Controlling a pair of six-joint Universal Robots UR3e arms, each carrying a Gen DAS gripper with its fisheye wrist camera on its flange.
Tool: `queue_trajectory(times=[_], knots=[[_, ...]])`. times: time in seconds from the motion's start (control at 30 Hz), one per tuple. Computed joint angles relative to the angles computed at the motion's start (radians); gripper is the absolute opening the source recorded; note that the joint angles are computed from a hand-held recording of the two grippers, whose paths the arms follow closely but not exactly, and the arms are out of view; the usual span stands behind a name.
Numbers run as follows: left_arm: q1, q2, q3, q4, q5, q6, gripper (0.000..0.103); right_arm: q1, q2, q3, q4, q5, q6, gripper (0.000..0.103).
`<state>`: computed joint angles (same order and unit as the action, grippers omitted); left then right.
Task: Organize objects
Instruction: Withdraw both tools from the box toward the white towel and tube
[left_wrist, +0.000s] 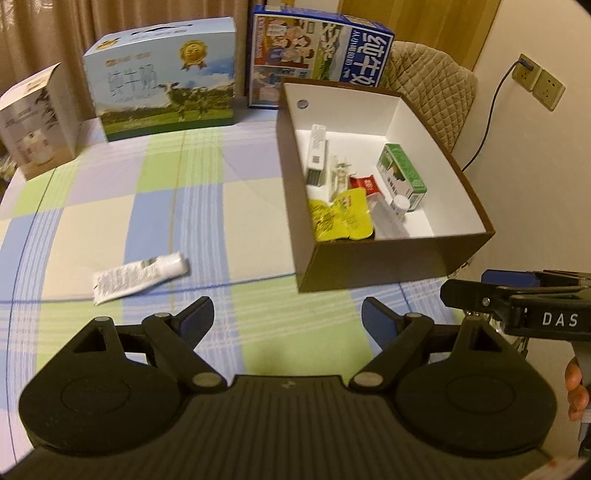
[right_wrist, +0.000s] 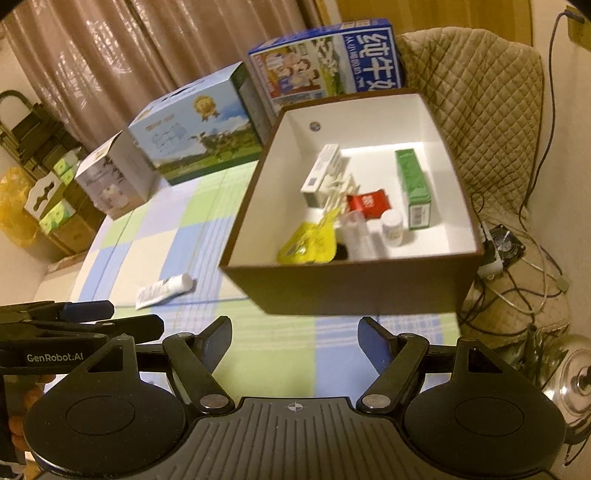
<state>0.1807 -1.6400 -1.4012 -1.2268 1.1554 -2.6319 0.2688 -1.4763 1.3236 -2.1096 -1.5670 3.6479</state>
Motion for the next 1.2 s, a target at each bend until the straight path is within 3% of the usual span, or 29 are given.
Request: queue_trajectory(times=[0.57, 0.97, 1.2], knots=[[0.341, 0.290, -0.320, -0.075, -0.058, 0.258, 0.085, 0.175, 0.088, -0.035, 0.014, -0.037, 0.106, 0.073], [0.521, 0.332, -0.391, -0.133, -0.055, 0.398, 0.085, 0.254, 0.240, -0.152, 0.037, -0.002, 0.126, 0.073], [0.545, 0.303, -0.421, -0.105, -0.012, 0.416, 0.085, 0.267, 0.290, -0.187, 0.057, 0.009, 0.138, 0.073]])
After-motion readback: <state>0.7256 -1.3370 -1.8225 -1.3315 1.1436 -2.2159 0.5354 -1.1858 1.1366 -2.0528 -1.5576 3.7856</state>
